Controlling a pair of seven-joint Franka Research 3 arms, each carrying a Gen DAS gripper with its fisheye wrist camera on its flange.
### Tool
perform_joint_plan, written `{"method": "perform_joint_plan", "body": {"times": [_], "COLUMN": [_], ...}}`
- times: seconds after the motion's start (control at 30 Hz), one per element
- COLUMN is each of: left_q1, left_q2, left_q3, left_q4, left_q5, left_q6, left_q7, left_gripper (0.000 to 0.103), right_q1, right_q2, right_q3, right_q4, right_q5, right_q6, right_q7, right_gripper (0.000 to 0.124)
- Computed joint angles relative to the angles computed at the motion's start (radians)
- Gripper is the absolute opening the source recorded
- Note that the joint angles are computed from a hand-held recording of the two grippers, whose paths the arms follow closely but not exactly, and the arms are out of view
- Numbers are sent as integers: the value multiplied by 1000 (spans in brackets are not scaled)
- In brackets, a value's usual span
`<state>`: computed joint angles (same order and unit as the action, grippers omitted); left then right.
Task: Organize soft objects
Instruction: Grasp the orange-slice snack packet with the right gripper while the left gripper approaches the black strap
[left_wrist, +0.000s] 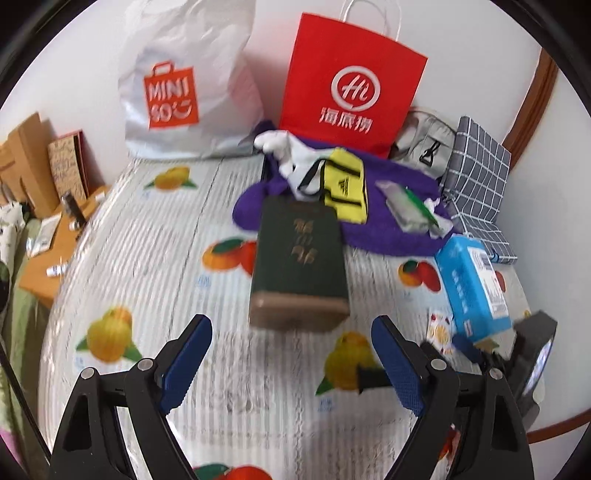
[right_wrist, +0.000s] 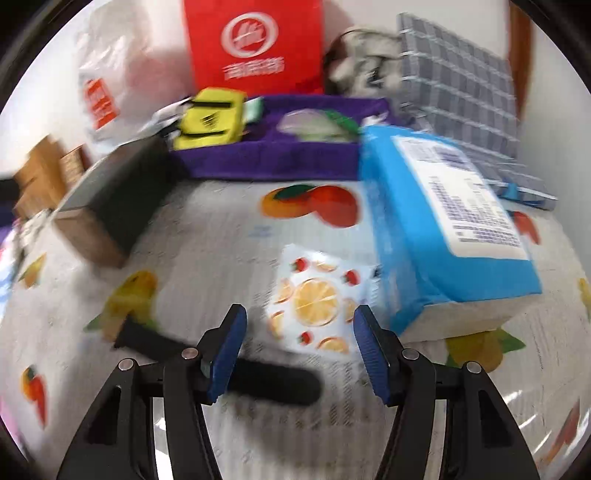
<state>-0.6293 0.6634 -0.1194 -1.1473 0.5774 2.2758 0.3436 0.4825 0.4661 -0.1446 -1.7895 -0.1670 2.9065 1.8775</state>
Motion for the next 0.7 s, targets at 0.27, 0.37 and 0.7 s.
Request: {"method": "perform_joint_plan", "body": {"times": [0.27, 0.37, 0.7], "left_q1": [17, 16, 4], "left_q2": [-26, -40, -77], "left_q3": [-24, -25, -39], "left_q4": [-86, -114, -180], "left_q5": [-34, -38, -23], "left_q6": [67, 77, 47], "left_q7": [-20, -35, -86], "left_gripper": [88, 88, 88], "right_q1": [-40, -43, -170], "right_q2": [-8, -22, -97], "right_q3": [37, 42, 190], "right_q4": [-13, -39, -118], "right_q5": [37, 43, 231], "right_q6": [11, 34, 41], "right_q7": [-59, -98, -331], "right_gripper": [35, 31, 11]}}
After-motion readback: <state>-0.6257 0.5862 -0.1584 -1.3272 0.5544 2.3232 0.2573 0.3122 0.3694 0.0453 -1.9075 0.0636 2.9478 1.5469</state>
